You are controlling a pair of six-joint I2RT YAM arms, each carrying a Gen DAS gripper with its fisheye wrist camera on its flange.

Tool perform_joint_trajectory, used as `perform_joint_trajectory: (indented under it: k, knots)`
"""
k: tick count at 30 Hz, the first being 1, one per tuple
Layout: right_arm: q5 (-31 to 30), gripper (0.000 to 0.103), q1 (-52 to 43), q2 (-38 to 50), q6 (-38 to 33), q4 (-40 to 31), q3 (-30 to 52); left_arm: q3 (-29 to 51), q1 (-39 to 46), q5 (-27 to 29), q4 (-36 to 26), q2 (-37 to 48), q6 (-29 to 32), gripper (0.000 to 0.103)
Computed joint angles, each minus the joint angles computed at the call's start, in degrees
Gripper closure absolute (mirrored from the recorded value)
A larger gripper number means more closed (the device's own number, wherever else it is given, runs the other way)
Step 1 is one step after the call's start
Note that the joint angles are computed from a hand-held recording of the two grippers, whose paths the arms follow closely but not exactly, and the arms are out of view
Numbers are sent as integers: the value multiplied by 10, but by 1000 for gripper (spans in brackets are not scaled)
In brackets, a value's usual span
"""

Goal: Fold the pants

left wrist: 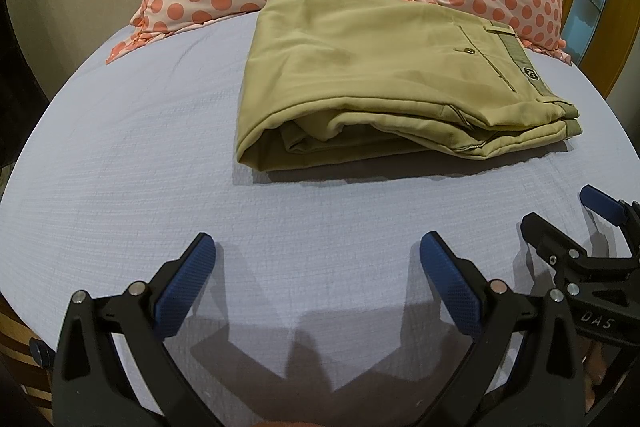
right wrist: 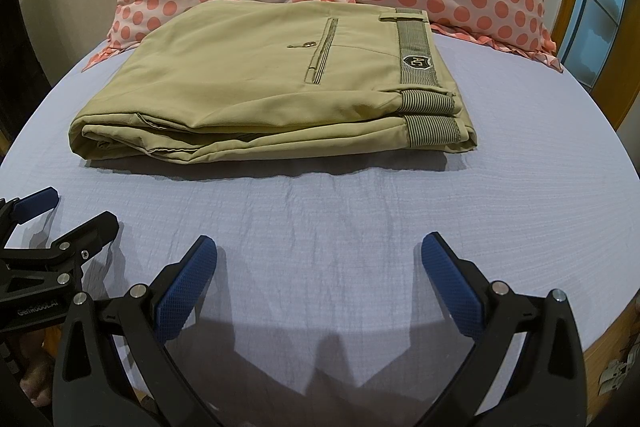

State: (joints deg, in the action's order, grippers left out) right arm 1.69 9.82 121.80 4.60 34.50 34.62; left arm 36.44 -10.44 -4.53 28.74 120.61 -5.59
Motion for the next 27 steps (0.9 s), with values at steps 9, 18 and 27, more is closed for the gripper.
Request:
perform_joint_trajectory:
  k: [9,18,27]
  knots:
    - [-1,1,-1,0,-1,0,0,0,0,2,5,1,4,2]
    - [0,1,-1,0,-1,2,-1,2,-2,-1,1,2,0,2]
    - [1,1,0,0,1,3,-1,2,0,1,1,2,2,2]
